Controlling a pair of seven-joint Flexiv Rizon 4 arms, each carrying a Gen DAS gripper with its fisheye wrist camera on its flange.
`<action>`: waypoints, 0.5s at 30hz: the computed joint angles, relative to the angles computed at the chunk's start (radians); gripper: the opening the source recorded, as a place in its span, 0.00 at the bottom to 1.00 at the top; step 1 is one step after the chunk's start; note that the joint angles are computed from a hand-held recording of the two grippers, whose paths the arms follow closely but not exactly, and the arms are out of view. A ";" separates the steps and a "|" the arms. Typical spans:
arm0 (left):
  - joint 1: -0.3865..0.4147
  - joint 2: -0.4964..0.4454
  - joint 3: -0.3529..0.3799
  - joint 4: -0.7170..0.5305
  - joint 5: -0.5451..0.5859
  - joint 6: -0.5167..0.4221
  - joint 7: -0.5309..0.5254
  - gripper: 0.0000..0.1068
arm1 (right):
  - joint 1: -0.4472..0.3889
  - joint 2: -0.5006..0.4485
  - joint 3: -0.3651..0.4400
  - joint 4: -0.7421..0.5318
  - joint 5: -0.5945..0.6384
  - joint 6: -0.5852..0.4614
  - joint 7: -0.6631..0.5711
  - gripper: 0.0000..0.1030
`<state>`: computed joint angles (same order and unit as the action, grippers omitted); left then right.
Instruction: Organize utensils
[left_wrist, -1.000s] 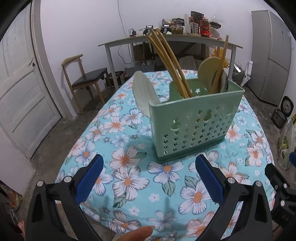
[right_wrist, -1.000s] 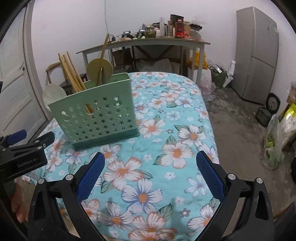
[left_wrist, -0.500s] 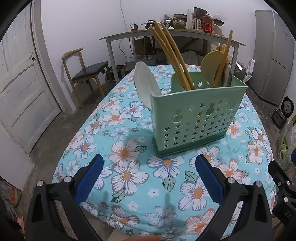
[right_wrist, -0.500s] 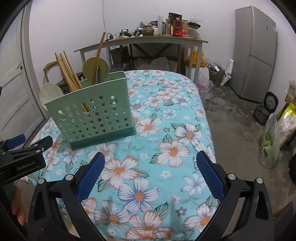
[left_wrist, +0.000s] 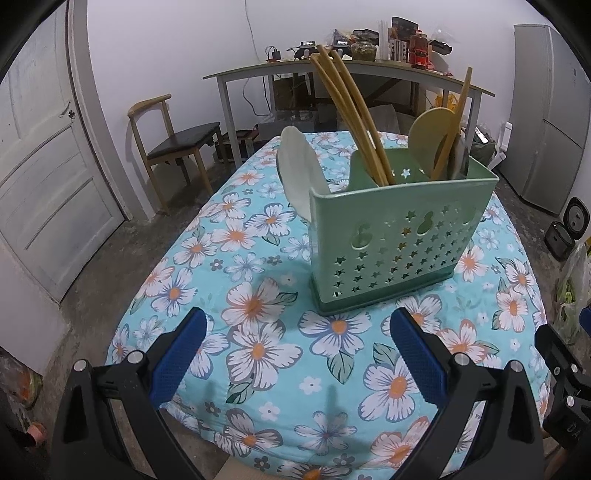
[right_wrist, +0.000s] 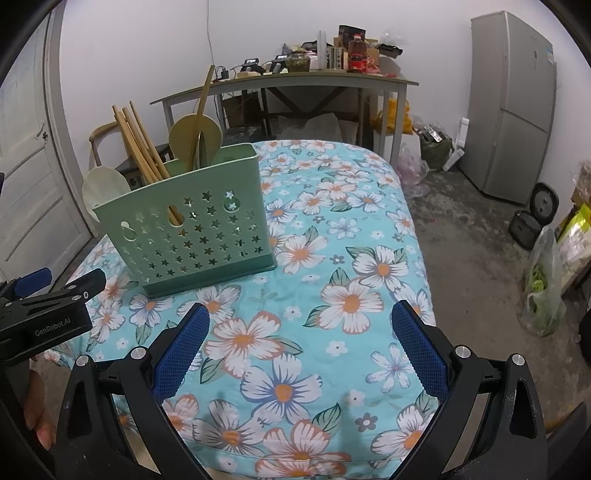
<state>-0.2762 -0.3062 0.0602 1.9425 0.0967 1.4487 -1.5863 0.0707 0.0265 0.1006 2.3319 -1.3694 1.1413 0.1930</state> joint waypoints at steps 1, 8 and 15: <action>-0.005 -0.001 0.006 -0.003 0.006 -0.001 -0.006 0.91 | -0.001 0.001 -0.001 0.001 -0.001 0.001 0.000 0.92; -0.037 -0.005 0.056 -0.028 0.071 -0.010 -0.068 0.91 | -0.004 0.002 -0.002 0.002 -0.005 -0.001 0.004 0.92; -0.062 -0.009 0.109 -0.069 0.171 -0.054 -0.165 0.91 | -0.018 0.003 -0.009 0.005 -0.013 0.008 0.010 0.92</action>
